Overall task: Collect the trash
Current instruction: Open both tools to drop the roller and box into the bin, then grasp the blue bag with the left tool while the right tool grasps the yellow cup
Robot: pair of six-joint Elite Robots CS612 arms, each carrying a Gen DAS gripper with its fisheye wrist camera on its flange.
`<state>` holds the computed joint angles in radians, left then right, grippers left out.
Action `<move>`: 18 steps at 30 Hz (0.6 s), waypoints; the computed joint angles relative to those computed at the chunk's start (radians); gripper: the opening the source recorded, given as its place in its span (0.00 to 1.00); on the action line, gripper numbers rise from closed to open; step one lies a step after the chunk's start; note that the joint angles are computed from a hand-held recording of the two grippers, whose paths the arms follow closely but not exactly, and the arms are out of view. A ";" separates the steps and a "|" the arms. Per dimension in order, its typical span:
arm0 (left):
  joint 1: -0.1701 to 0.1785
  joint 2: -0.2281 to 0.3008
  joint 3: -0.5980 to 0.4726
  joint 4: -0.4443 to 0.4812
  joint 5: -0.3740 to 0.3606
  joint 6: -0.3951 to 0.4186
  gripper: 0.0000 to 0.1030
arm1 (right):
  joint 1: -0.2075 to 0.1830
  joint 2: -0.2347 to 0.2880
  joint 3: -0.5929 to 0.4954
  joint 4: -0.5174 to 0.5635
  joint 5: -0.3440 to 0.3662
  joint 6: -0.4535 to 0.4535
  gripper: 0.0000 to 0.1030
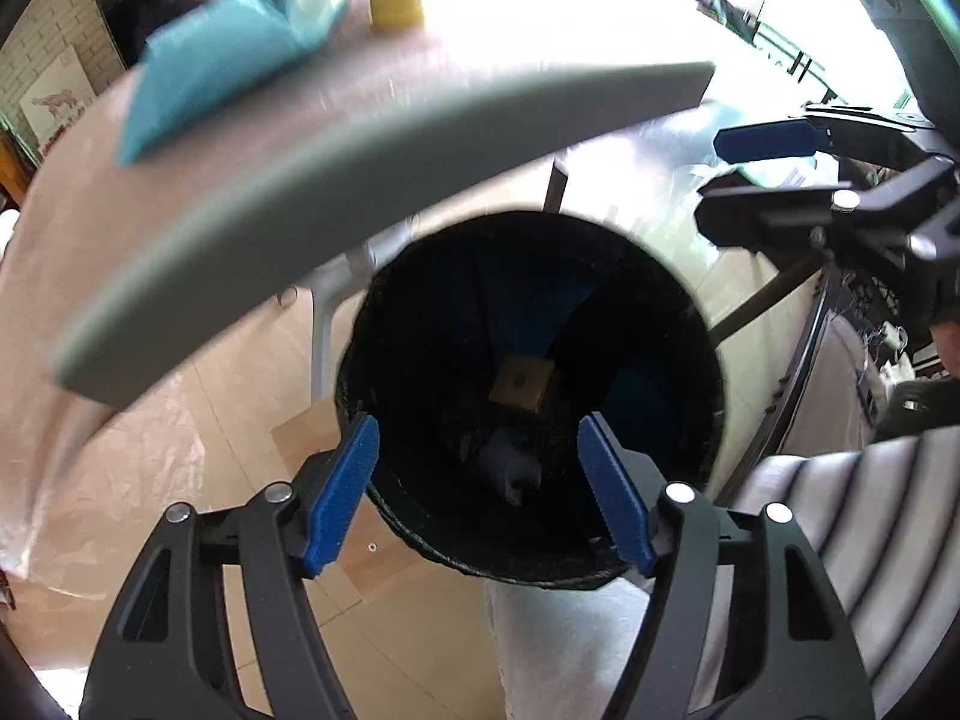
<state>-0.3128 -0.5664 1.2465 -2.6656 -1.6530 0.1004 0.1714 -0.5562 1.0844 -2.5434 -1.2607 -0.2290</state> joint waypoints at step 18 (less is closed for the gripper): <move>0.081 0.104 -0.287 -0.077 -0.047 -0.181 0.99 | -0.009 0.249 -0.543 0.055 -0.099 0.132 0.96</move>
